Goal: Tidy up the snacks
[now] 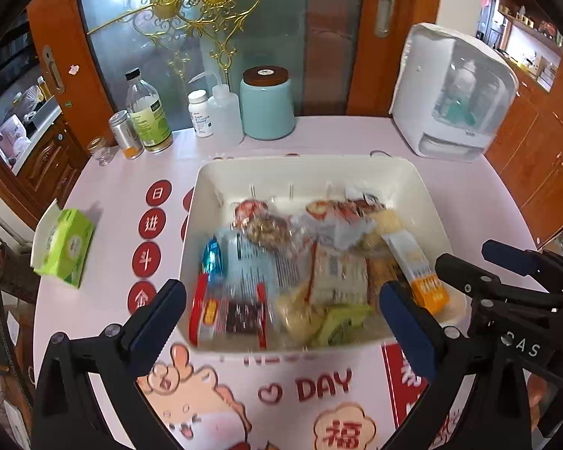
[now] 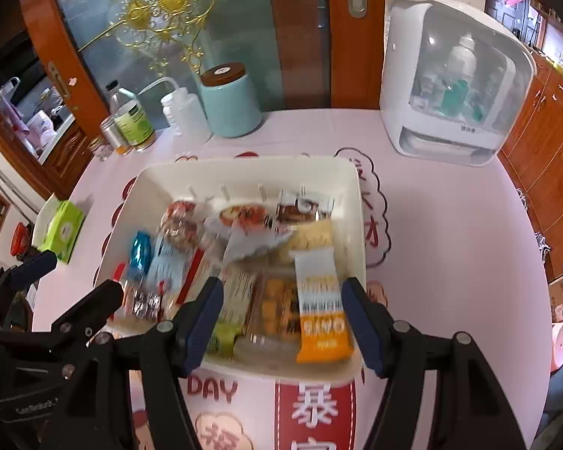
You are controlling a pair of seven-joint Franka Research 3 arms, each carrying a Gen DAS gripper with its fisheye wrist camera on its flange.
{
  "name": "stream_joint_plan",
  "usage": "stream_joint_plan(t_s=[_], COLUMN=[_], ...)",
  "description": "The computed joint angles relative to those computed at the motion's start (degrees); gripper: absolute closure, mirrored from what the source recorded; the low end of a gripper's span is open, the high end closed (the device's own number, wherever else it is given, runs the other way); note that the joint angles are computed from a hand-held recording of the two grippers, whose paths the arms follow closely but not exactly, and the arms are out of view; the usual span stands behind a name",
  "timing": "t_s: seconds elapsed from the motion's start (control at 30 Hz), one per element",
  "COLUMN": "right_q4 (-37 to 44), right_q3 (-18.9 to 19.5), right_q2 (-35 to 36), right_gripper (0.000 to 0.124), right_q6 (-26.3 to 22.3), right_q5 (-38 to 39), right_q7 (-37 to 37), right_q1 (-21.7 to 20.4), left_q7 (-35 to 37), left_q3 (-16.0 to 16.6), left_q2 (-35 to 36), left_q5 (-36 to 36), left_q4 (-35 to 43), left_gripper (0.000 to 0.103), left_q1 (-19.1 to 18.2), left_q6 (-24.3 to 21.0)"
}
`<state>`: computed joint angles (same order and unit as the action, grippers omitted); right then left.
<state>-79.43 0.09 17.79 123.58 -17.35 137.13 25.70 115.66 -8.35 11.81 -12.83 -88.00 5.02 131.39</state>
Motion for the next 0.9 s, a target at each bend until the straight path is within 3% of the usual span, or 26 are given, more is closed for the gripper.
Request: stream_joint_plan(t_s=[0.17,0.37,0.67,0.9], right_q4=[-8.72,-18.23,-26.83,-31.73], right_q3=[1.32,4.36,9.67,12.96], right_q2=[-6.34,-13.85,-22.98,-28.41], right_gripper=[0.058,0.058,0.058,0.058], right_q6=[1.59,4.19,4.96,5.57], right_q5=[-1.79,-2.84,-8.10,-6.57], right_q7=[2.51,6.01,13.01,13.88], right_q1=[1.05,0.54,-0.67,-1.50], left_q7=[3.37,5.85,4.20,1.80], left_q3=[1.08,4.23,8.31,10.75], left_q2=[-8.75,-18.25,-29.65,-36.97], left_q5=[-1.71,-4.32,-3.17,-0.86], left_q4=[-10.97,-20.72,-30.24,-35.61], left_gripper=[0.001,0.001,0.001,0.001], left_q1=[0.08,-1.52,-4.38,-5.58], left_q6=[2.44,2.36,1.84,1.27])
